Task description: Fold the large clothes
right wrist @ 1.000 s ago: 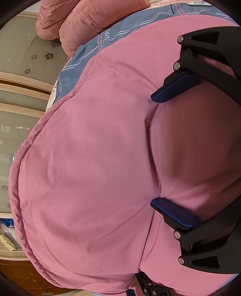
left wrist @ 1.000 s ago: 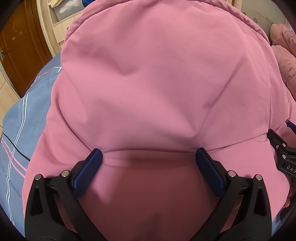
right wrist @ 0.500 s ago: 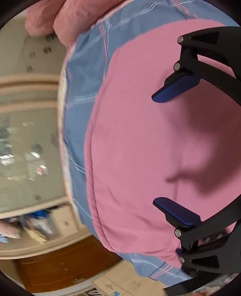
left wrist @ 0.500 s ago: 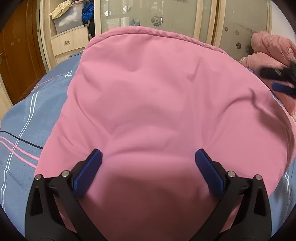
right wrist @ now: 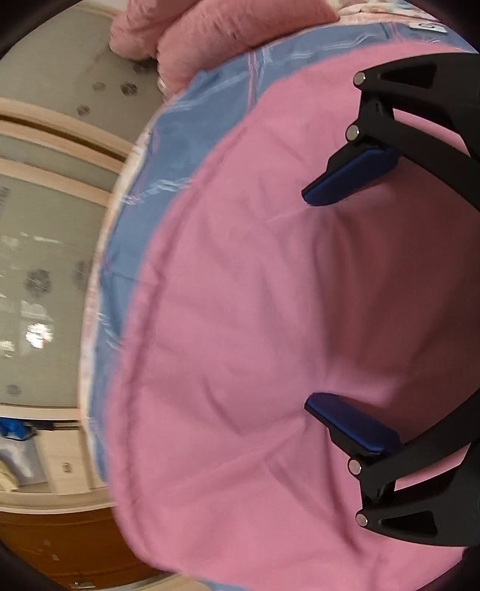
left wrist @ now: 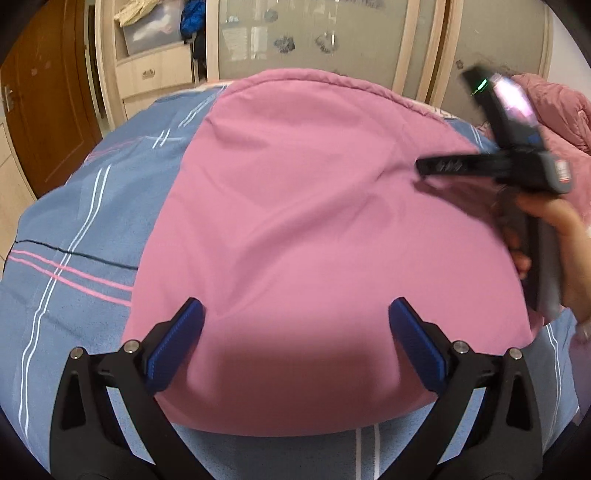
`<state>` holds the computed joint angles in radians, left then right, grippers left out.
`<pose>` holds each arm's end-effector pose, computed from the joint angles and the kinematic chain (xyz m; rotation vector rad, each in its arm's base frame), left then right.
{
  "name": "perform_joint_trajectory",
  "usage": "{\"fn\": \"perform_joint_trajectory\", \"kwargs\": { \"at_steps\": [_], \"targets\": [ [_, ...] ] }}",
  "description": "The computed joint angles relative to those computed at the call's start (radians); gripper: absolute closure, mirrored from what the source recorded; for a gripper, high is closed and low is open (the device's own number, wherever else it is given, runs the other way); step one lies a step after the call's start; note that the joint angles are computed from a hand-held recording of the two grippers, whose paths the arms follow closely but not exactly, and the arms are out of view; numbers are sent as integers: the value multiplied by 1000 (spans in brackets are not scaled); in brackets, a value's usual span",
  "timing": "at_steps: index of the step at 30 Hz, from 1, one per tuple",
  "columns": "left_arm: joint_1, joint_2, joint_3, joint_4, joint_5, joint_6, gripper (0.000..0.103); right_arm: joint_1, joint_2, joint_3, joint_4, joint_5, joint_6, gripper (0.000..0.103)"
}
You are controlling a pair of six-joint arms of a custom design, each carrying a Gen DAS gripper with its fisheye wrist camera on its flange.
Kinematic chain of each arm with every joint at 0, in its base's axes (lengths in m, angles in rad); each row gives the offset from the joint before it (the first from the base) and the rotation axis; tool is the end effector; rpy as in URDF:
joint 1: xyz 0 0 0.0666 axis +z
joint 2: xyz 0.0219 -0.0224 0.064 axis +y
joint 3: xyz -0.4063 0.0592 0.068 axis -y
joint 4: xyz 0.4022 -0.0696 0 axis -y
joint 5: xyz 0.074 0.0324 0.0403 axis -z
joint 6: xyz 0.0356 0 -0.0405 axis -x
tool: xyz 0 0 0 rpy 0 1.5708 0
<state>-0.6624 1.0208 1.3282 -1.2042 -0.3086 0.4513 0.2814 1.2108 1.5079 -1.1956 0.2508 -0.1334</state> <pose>0.2572 -0.1874 0.5498 0.1233 2.4113 -0.1281 0.3815 0.1007 0.5675 -0.0730 2.4337 -0.1251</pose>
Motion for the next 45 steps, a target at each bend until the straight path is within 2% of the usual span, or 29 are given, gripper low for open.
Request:
{"fn": "perform_joint_trajectory", "kwargs": {
  "at_steps": [2, 3, 8, 12, 17, 18, 19, 21, 22, 23, 24, 25, 27, 30, 31, 32, 33, 34, 35, 37, 40, 44, 45],
  "targets": [
    [-2, 1, 5, -4, 0, 0, 2, 15, -38, -8, 66, -111, -9, 1],
    [-3, 2, 4, -5, -1, 0, 2, 30, -34, 7, 63, -131, -12, 1],
    [-41, 8, -10, -13, -57, 5, 2, 128, 132, 144, -70, -80, 10, 1],
    [-49, 3, -14, -18, -70, -2, 2, 133, 230, 186, -39, -12, -11, 1],
    [-27, 1, -20, -11, -36, -12, 2, 125, 291, 246, -11, 32, -37, 1],
    [-28, 1, -19, -13, -38, -12, 2, 121, 288, 248, 4, 28, -41, 1],
    [-34, 0, -20, -18, -42, -7, 2, 114, 261, 224, 57, 24, -50, 1],
    [-34, -3, -19, -17, -41, -3, 2, 81, 140, 117, 258, 4, -103, 2],
    [-32, -9, -19, -9, -40, 1, 2, 53, 97, 89, 305, -41, -125, 1],
    [-30, -17, -20, 3, -37, 10, 2, 16, 66, 80, 303, -99, -134, 1],
    [-30, -23, -21, 13, -31, 17, 2, -28, 50, 89, 250, -163, -125, 1],
    [-23, -34, -26, 33, -8, 20, 2, -51, 45, 97, 214, -188, -111, 1],
    [-11, -39, -27, 46, 25, 21, 2, -108, 22, 90, 105, -188, -49, 1],
    [-27, -22, -27, 24, -16, 22, 2, -220, 10, 39, -44, -144, 30, 1],
    [-31, -17, -29, 27, -28, 13, 2, -291, -2, 11, -45, -252, 50, 1],
    [-31, -15, -31, 32, -27, 5, 2, -386, -13, -13, -43, -421, 52, 1],
    [-31, -14, -31, 37, -25, -4, 2, -433, -16, -17, -54, -475, 37, 1],
    [-38, -9, -30, 34, -42, -8, 2, -454, -23, -20, -55, -466, 16, 1],
    [-45, -5, -28, 29, -56, -8, 2, -458, -45, -26, -39, -419, -10, 1],
    [-51, -1, -30, 23, -74, -6, 2, -436, -80, -29, -24, -356, -25, 1],
    [-47, -4, -33, 25, -67, -4, 2, -392, -144, -49, 2, -400, 17, 1],
    [-49, -6, -35, 26, -71, -3, 2, -313, -138, -91, -38, -260, 45, 1],
    [-51, -8, -37, 30, -77, -3, 2, -315, -135, -112, -18, -265, 37, 1]
  ]
}}
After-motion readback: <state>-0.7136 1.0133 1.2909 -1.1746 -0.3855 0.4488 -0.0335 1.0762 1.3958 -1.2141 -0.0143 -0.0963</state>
